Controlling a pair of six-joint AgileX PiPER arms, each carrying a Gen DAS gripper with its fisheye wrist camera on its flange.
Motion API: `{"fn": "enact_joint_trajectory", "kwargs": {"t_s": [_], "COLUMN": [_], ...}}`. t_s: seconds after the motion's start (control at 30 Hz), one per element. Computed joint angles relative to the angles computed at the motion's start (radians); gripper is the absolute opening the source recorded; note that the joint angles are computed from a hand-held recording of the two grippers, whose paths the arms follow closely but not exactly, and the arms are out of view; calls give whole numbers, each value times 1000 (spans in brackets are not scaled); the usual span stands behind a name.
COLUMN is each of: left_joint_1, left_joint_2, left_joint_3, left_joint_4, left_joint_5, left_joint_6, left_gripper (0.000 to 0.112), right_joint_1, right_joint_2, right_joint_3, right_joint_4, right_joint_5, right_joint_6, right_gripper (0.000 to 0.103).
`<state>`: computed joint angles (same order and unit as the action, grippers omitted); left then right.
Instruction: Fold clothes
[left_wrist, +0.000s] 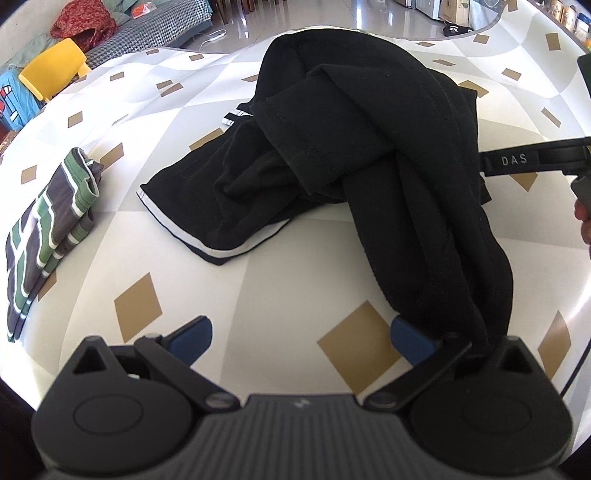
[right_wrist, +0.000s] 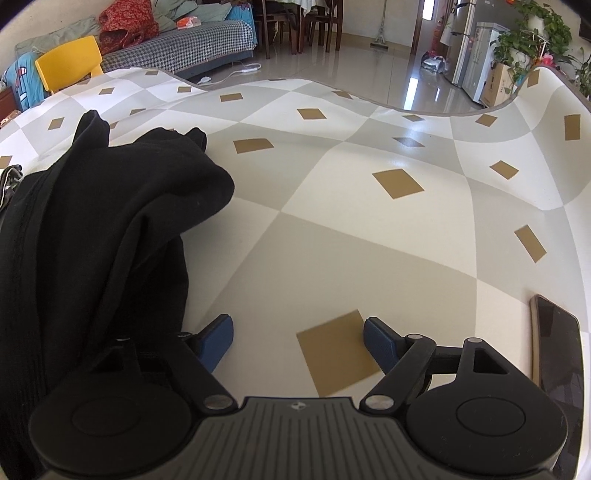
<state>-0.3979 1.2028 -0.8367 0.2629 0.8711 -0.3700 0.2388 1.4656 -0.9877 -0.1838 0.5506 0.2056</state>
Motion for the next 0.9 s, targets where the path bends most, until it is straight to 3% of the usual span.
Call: {"fn": "enact_joint_trajectory", "kwargs": {"t_s": [0.23,0.5,0.67,0.9], "left_joint_1": [28,49,83,145], "left_joint_2": [-13,-40,-58,-68], "left_joint_3": [6,21,45,73], "left_joint_4": [-4,52,83,59], "left_joint_5": [-1,-22,-39,-57], "left_joint_6": [1,-18,-19,22], "left_gripper": [103,103,103,103], "right_joint_1": [44,45,125,289], "right_joint_2": [-129,-276,-296,-213], "right_joint_3": [28,64,94,91], "right_joint_4": [-2,310,415,264], "right_joint_5": [103,143,137,106], "right_joint_6": [-12,-195,-234,-45], "right_gripper": [72,72,72,72]}}
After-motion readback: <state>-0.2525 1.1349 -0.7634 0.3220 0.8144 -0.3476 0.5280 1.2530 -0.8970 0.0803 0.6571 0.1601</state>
